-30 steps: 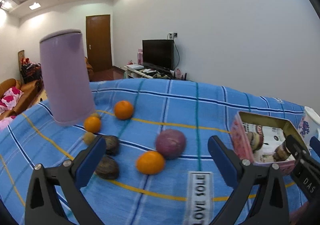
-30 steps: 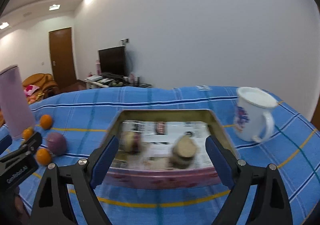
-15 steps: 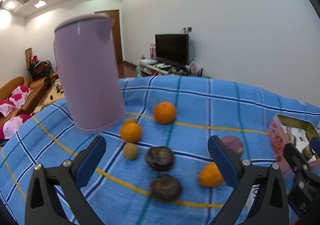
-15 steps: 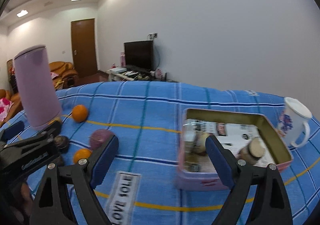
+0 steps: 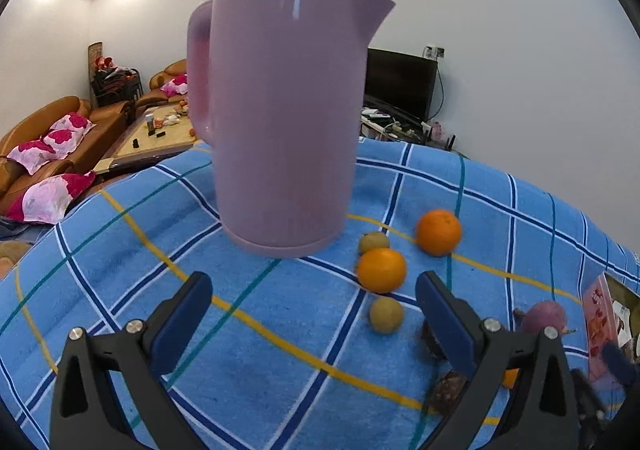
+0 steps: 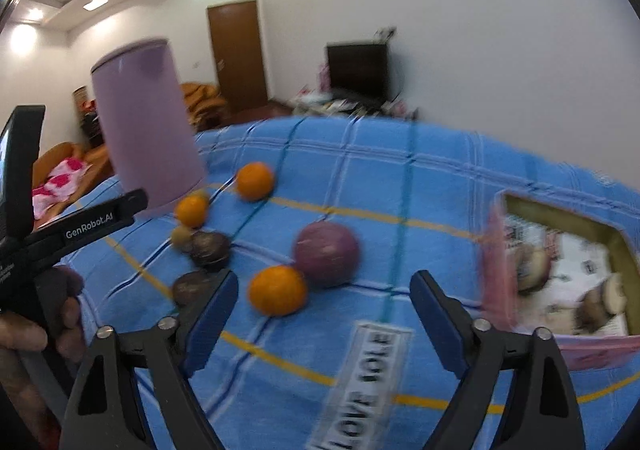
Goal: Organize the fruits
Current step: 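Move the right gripper back over the oranges on the bedspread, then grasp the orange with the right gripper while the left grasps a dark fruit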
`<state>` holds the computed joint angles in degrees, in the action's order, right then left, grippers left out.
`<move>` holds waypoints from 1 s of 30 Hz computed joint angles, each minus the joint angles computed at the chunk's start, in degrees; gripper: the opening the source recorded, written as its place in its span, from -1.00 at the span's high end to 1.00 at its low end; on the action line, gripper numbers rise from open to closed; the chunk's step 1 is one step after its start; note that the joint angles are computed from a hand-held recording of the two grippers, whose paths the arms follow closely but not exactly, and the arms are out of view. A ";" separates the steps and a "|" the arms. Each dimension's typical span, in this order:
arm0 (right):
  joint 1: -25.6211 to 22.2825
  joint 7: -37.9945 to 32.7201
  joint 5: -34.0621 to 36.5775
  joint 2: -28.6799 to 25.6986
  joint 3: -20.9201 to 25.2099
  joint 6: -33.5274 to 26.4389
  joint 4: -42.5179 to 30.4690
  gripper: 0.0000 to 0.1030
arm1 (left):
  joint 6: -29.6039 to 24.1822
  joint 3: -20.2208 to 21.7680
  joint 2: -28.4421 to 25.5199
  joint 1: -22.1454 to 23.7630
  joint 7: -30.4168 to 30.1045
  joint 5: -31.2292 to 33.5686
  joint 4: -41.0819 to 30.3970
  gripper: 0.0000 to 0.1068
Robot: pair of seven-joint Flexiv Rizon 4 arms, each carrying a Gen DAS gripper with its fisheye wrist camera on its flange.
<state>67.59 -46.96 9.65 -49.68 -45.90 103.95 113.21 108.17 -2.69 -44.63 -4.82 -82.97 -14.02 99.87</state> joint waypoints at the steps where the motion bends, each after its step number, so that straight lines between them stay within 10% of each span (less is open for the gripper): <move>1: -3.80 -0.52 -1.91 1.79 4.41 -0.85 -1.62 -0.28 | -0.32 -0.03 -0.03 0.09 0.17 0.13 -0.10 -0.93; 13: -17.81 3.16 -15.47 3.97 19.47 -15.22 -11.20 -0.04 | -0.61 -5.36 0.45 3.61 4.71 6.44 0.56 -0.93; 19: -19.98 6.08 -19.68 5.43 20.99 -11.05 -8.33 0.14 | -0.86 -7.28 0.36 4.70 6.25 8.09 0.74 -0.93; 24: -10.10 7.27 -17.33 5.23 10.18 -4.51 -1.56 0.14 | -2.48 -11.82 0.51 8.63 8.43 10.95 1.38 -0.93; 30: 0.66 6.74 -5.85 0.88 -0.92 1.87 3.43 0.14 | -9.98 -30.06 -1.47 22.94 14.53 15.01 3.75 -0.59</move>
